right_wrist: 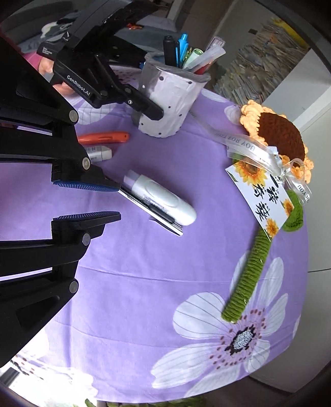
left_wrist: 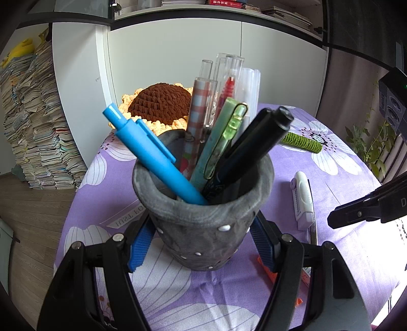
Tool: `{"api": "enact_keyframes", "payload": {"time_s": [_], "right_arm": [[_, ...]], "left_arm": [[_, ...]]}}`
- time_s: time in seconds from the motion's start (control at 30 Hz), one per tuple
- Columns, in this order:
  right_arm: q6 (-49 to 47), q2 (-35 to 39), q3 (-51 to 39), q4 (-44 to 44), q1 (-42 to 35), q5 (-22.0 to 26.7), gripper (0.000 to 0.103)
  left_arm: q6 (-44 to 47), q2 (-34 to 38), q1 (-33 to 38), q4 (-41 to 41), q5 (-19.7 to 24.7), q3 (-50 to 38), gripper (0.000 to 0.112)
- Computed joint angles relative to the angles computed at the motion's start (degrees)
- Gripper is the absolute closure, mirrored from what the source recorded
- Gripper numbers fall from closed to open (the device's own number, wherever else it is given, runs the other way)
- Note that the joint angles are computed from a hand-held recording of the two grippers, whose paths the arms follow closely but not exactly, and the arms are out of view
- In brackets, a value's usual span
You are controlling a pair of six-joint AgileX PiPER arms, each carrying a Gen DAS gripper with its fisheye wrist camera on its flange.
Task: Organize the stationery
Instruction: 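Move the right tool to the metal ruler and grasp it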
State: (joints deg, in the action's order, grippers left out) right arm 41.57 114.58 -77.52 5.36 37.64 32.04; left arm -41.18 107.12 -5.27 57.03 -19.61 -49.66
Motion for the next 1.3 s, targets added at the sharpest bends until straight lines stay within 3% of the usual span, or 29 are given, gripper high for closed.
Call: {"api": "enact_keyframes", "payload": {"time_s": [0.33,0.53,0.63,0.93,1.13,1.3], "right_arm": [[-6.54,5.5,-4.86,7.83,-0.21,1.79,0.088],[-9.06,3.9,-1.0,10.48,-0.99,-2.53,0.089],[-6.03,2.19,0.73,5.72,-0.41,-2.09,0.094],[-1.92,-5.67,8.88,-5.24,-0.12,4.45,0.095],[-2.84,-7.94,12.98,-1.6,-1.4,-0.65,0.094],[-2.57,-3.86,6.93,-3.04,0.73,1.53,0.094]], "left_arm": [[-0.28,-0.05,-0.01,0.22,0.11,-0.01,0.042],[-1.48,-0.27,0.27,1.54,-0.03,0.0,0.042],[-1.52,-0.4,0.29,1.62,-0.01,0.09,0.042],[-1.44,-0.36,0.27,1.5,-0.02,0.07,0.042],[-1.37,-0.36,0.28,1.45,-0.04,0.09,0.042],[-1.43,-0.32,0.27,1.48,-0.05,0.06,0.042]]}}
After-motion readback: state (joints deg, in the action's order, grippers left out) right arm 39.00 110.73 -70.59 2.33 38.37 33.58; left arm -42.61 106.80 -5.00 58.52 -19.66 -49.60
